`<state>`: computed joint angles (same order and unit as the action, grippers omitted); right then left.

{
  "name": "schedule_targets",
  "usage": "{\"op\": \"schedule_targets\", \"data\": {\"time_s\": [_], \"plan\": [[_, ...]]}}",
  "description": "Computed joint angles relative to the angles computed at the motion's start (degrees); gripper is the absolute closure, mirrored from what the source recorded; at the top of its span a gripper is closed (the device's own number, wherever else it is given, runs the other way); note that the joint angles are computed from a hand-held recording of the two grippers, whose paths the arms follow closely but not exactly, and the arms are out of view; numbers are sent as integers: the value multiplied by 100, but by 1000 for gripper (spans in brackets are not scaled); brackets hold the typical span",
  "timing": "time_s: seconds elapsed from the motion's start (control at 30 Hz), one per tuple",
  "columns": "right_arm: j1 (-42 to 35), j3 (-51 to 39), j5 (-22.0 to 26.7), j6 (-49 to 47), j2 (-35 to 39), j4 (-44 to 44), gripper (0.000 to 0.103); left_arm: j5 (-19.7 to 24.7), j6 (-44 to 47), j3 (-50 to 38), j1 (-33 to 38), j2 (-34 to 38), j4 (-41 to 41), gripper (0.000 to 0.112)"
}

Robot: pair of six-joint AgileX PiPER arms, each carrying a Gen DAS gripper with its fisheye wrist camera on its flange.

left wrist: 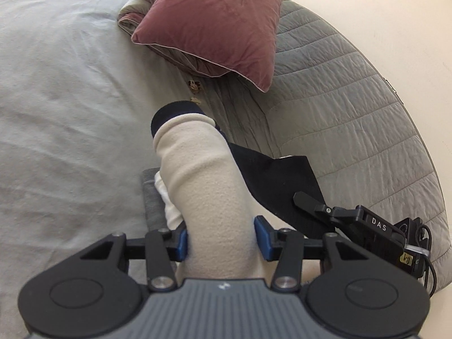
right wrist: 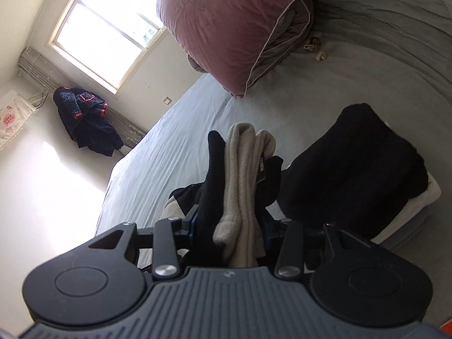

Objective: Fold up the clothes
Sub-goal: 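Carry the held bundle onto the stack of folded clothes with both grippers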

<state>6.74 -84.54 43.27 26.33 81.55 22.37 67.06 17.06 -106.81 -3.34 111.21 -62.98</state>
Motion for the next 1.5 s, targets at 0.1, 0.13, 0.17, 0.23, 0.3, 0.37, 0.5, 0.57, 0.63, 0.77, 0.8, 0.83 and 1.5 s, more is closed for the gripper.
{"op": "schedule_targets", "data": {"time_s": [0.1,0.13,0.17,0.23,0.3,0.37,0.5,0.57,0.63,0.77,0.8,0.83,1.5], "plan": [[-504,-204,197,-413,124,175,58,-286,-98,-161,-376,205,-48,65],[-645,-310,268,-517,206,198,58,-400,-105,-220,-506,281,-56,65],[-781,-368,299,-624,277,240,58,-517,-71,-228,-612,335,-85,65],[-1028,-398,279,-827,396,348,58,-784,29,-177,-807,449,-222,65],[-1255,-297,129,-1079,488,540,58,-1072,235,50,-930,518,-437,65],[-1476,-133,-56,-1373,588,806,58,-1370,474,305,-1038,584,-625,65],[-1663,386,-516,-1655,748,1095,58,-2223,1246,1024,-1254,530,-1099,57],[-1636,715,-840,-1595,758,1064,53,-2378,1642,1201,-1290,490,-1281,51],[-1581,947,-1112,-1499,693,999,49,-2417,1748,1140,-1319,475,-1148,49],[-1574,846,-1067,-1505,632,842,43,-2598,1793,1172,-1279,160,-758,39],[-1537,755,-1010,-1326,588,571,39,-2677,1940,1252,-1247,50,-807,36],[-1489,673,-1007,-1124,562,266,37,-2773,2103,1335,-1219,-60,-865,35],[-411,1357,-2452,2980,758,-4959,103,-4531,4229,1576,-1951,370,-1730,34]]}}
